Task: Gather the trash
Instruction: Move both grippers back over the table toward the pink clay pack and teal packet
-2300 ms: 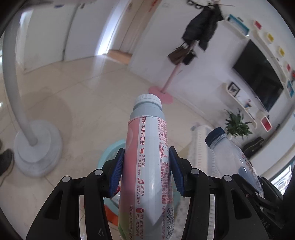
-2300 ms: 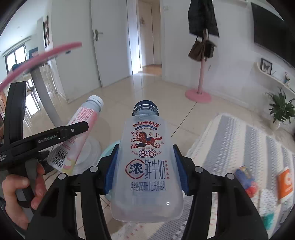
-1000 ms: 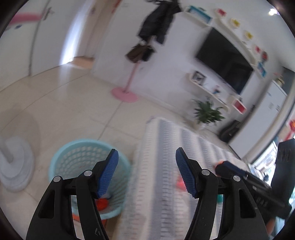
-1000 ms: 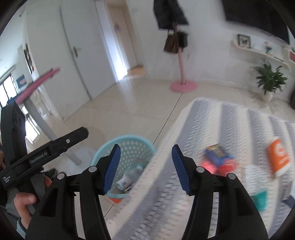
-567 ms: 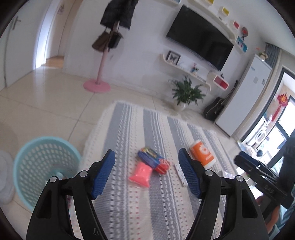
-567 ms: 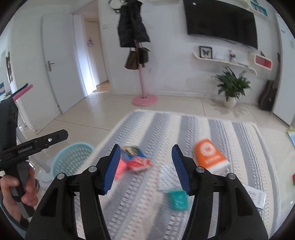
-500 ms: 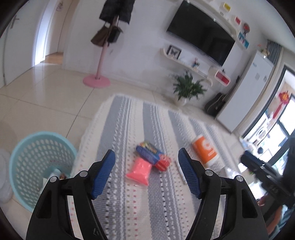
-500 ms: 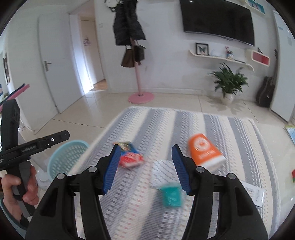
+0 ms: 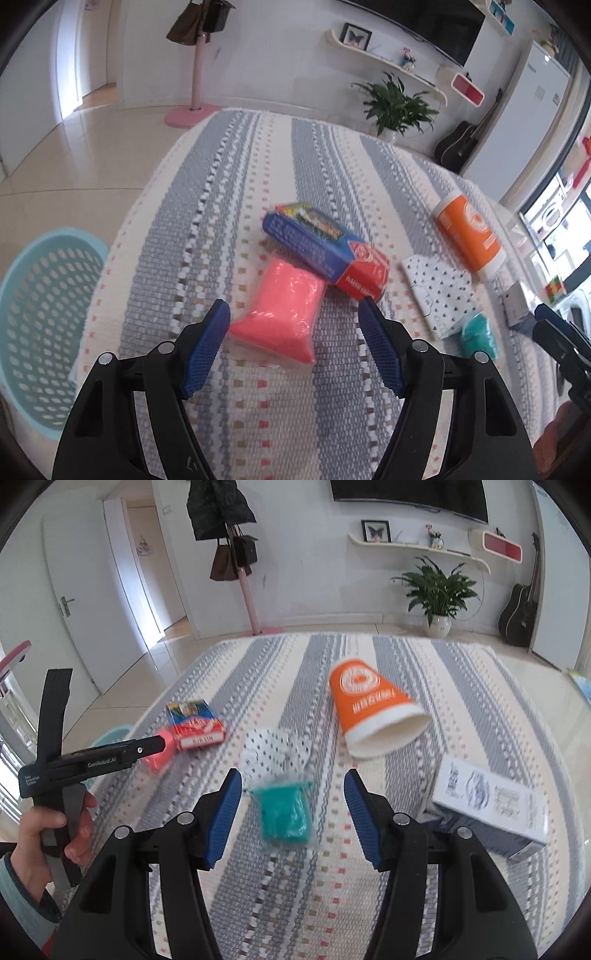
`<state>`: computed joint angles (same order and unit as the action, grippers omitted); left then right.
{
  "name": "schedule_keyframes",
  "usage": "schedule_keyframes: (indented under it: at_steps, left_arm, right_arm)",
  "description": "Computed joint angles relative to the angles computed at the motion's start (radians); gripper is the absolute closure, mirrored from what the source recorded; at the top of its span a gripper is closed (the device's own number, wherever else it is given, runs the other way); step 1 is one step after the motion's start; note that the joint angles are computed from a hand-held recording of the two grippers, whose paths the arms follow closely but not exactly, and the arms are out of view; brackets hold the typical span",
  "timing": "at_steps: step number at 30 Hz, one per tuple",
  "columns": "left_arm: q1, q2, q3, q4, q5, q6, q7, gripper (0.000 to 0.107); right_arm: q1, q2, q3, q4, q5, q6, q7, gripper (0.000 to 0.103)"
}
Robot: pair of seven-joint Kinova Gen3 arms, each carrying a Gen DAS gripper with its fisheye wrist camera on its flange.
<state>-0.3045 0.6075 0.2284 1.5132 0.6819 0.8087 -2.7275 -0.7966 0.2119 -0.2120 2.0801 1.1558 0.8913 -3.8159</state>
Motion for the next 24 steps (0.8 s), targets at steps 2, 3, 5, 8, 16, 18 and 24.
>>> schedule_keyframes:
  at_steps: [2,3,5,8,16,18,24]
  left_arm:
    - [0.008,-0.007,0.003,0.028,0.004,-0.052,-0.024,0.040]
    - [0.012,-0.010,0.003,0.038,0.002,-0.069,-0.028,0.040]
    - [0.019,-0.019,0.005,0.055,-0.001,-0.099,-0.027,0.041]
    - [0.014,-0.015,0.014,0.065,0.005,-0.128,-0.028,0.042]
    - [-0.017,-0.004,0.030,0.046,0.034,-0.109,-0.027,0.037]
    - [0.007,0.011,0.008,0.008,-0.001,-0.066,0.007,0.037]
    - [0.030,-0.016,0.010,0.049,-0.033,-0.113,-0.033,0.040]
  right_arm:
    - [0.002,0.014,0.003,0.006,0.012,-0.018,-0.026,0.049]
    - [0.001,0.020,0.004,0.009,0.016,-0.024,-0.038,0.049]
    - [-0.001,0.032,0.009,0.021,0.035,-0.045,-0.069,0.049]
    - [-0.013,0.050,0.022,0.039,0.057,-0.071,-0.127,0.048]
    - [-0.027,0.083,0.015,-0.004,0.022,-0.026,-0.056,0.038]
    - [-0.035,0.094,0.019,-0.025,0.002,-0.013,-0.015,0.038]
    - [-0.015,0.093,0.051,-0.032,-0.051,-0.067,0.025,0.038]
